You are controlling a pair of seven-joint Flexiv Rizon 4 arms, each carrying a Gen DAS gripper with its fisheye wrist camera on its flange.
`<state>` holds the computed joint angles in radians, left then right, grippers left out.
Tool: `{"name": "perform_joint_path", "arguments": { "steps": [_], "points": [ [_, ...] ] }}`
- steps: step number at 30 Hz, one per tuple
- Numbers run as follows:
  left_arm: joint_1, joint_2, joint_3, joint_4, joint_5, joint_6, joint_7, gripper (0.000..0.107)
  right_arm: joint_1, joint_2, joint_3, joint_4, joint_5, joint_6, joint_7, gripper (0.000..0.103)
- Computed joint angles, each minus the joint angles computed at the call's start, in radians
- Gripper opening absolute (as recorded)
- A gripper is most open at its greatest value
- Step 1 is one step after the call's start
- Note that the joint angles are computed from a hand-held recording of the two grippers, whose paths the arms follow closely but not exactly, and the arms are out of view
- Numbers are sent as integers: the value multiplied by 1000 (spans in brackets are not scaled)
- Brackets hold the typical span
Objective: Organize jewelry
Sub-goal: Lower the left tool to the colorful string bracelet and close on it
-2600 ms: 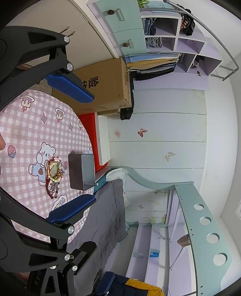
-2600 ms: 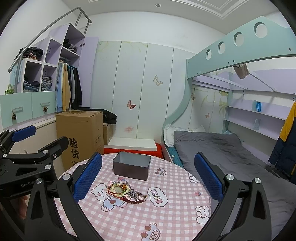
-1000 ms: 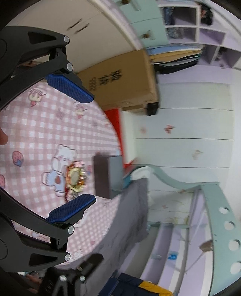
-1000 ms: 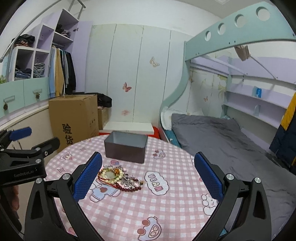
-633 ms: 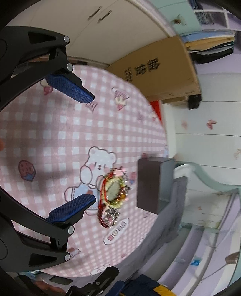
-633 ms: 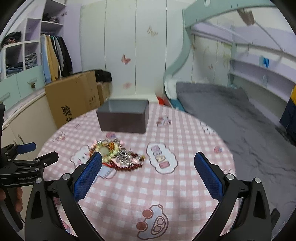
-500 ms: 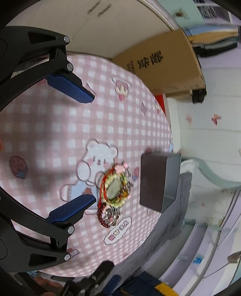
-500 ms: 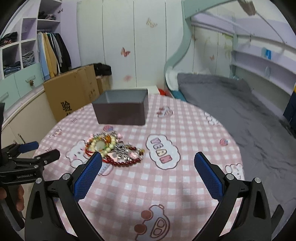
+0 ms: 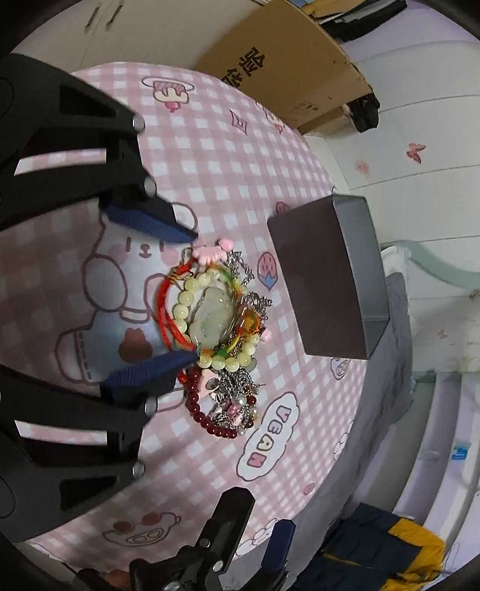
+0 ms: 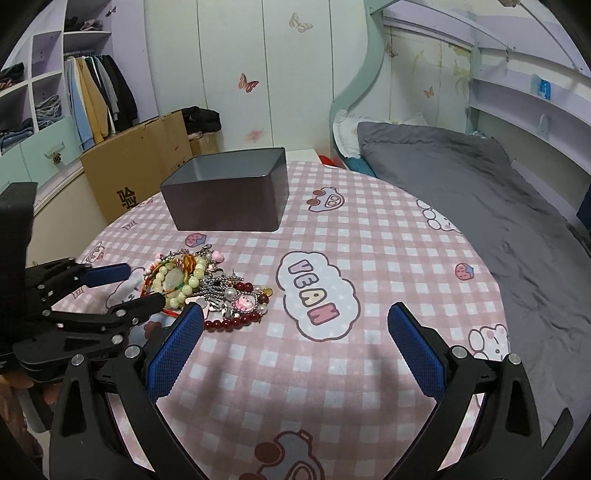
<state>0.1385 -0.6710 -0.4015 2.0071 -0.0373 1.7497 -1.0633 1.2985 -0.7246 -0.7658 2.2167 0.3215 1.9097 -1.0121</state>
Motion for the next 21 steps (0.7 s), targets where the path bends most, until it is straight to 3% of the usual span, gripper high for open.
{"name": "perform_joint_path", "arguments": {
  "steps": [2,8,9,14,21],
  "points": [
    [27,-11,-35,-9,0,-34,15,37,-18,3,14,-6,-8,2,-5,96],
    [141,-40,-168,4,-23,-71,60,18,-53,23,56,-15,-22,4,-22,95],
    [153,-37,-180,12,-30,-75,59,6,-59,27,63,-17,-26,3,-27,95],
    [205,-27,-216,51,-41,-60,54,4,-73,47,86,-23,-36,-4,-44,78],
    [360,-15,-325,137,5,-3,-9,4,-134,79,160,-54,-74,-19,-65,56]
  ]
}}
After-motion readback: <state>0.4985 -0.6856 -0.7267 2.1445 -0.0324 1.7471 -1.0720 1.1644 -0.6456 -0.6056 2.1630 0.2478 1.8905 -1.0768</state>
